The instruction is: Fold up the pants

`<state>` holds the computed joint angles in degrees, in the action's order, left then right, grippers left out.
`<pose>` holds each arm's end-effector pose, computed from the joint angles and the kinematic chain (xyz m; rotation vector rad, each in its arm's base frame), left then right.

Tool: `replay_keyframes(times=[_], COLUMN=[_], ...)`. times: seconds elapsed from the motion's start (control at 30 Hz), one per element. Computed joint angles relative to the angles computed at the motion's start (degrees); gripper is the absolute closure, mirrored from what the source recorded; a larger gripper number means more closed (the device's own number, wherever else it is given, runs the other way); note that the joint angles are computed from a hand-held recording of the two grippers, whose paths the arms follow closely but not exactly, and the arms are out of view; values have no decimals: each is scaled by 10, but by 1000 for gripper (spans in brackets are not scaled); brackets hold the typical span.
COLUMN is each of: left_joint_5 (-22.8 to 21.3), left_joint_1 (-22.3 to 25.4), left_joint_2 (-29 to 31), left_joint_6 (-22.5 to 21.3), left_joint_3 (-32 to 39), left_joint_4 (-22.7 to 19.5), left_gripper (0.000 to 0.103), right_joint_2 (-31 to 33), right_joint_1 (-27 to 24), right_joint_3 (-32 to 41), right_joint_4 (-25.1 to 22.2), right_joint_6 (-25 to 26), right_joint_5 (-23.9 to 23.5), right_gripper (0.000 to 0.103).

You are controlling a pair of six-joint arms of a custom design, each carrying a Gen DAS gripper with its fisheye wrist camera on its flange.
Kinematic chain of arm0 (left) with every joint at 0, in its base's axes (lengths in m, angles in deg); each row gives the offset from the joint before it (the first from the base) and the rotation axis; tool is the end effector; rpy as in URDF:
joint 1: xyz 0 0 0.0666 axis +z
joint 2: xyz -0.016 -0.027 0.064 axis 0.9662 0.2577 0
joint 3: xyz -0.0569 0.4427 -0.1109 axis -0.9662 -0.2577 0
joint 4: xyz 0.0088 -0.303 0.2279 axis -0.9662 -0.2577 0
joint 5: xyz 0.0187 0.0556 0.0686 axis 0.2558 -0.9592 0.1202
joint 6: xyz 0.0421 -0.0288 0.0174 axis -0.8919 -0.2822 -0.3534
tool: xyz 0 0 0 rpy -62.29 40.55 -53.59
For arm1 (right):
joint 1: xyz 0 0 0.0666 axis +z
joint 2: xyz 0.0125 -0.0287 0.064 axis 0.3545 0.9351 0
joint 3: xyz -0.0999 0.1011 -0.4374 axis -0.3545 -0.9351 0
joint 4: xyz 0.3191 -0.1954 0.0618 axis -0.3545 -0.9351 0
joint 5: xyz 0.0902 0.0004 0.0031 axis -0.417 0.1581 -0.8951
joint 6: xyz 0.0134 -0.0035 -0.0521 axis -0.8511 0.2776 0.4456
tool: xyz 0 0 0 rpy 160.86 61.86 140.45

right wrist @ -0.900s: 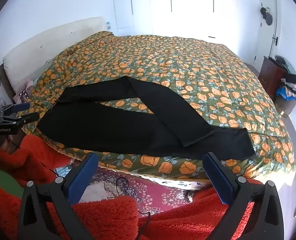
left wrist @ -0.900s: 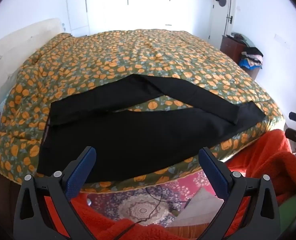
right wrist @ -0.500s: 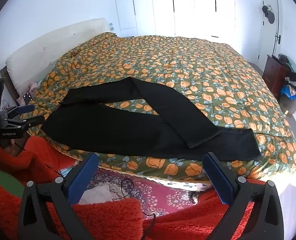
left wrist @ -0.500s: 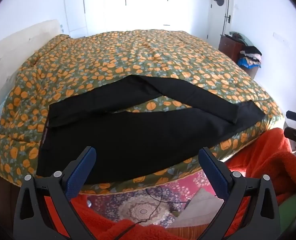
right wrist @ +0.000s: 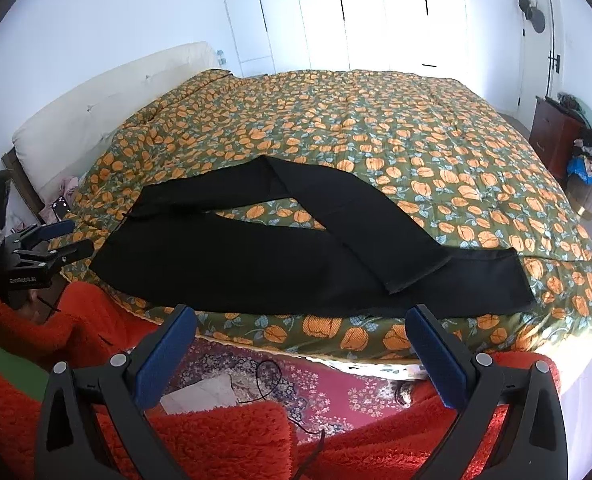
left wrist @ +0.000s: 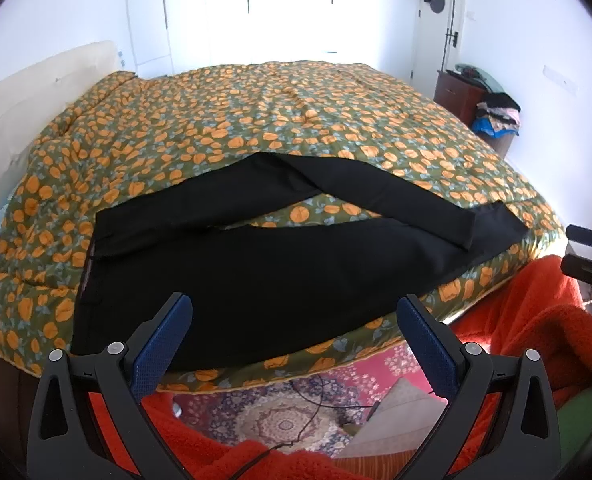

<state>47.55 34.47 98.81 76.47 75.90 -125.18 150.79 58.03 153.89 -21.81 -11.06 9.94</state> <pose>0.3177 -0.2556 0.5963 0.1629 2.3768 -0.0730 0.2911 0.2150 0.5794 -0.2968 2.3570 0.3304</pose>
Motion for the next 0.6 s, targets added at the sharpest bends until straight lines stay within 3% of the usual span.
replay_keyframes(times=[0.6], left_joint_5=[-6], left_joint_1=[-7], left_joint_2=[-4], left_joint_6=[-2], left_joint_3=[-4], left_joint_4=[3], left_gripper=[1], right_joint_2=[2], right_joint_1=[6], right_joint_3=[-2], right_joint_4=[-9], right_joint_6=[-2], right_joint_5=[9], right_gripper=[0])
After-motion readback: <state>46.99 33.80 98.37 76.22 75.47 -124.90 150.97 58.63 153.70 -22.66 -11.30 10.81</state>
